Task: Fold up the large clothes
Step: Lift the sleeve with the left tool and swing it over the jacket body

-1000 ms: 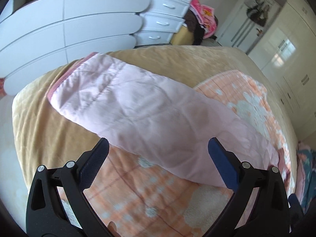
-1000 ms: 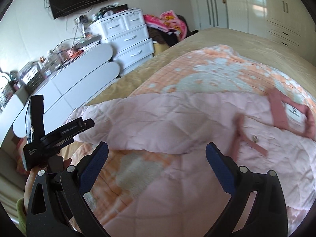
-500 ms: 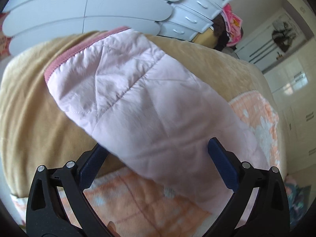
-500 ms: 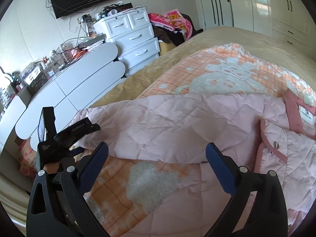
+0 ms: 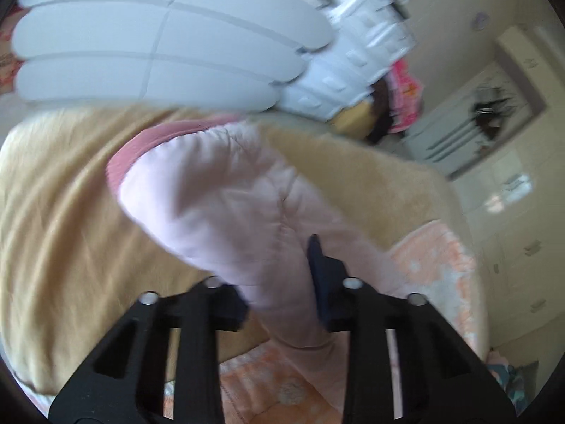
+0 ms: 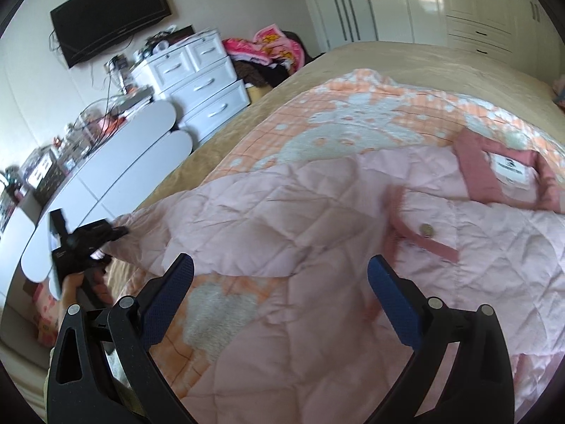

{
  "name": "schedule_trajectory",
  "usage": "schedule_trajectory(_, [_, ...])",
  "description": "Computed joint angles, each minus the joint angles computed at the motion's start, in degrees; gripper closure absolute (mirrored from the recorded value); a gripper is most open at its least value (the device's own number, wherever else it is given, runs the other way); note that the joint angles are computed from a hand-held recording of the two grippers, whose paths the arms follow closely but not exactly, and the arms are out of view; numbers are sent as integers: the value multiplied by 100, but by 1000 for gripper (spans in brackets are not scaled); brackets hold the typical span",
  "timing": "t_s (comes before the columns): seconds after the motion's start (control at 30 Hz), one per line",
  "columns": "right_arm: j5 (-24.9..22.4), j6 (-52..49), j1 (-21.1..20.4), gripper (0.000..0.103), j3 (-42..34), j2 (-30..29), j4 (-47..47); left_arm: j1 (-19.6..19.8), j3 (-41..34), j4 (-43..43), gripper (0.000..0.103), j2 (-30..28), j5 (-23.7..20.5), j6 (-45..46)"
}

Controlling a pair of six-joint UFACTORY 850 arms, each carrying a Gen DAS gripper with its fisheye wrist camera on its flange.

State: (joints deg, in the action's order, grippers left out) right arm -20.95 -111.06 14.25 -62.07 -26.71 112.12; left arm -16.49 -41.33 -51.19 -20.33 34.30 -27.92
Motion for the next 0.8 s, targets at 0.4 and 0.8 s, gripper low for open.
schedule_trajectory(0.4, [134,-781,-555,5,801,768,638,-907,-36,-656,92,842,875,1692])
schedule_trajectory(0.8, [-127,-1070,-1366,5,1597,1657,1057,-1550,-837,-1388,93,1036,782,3482])
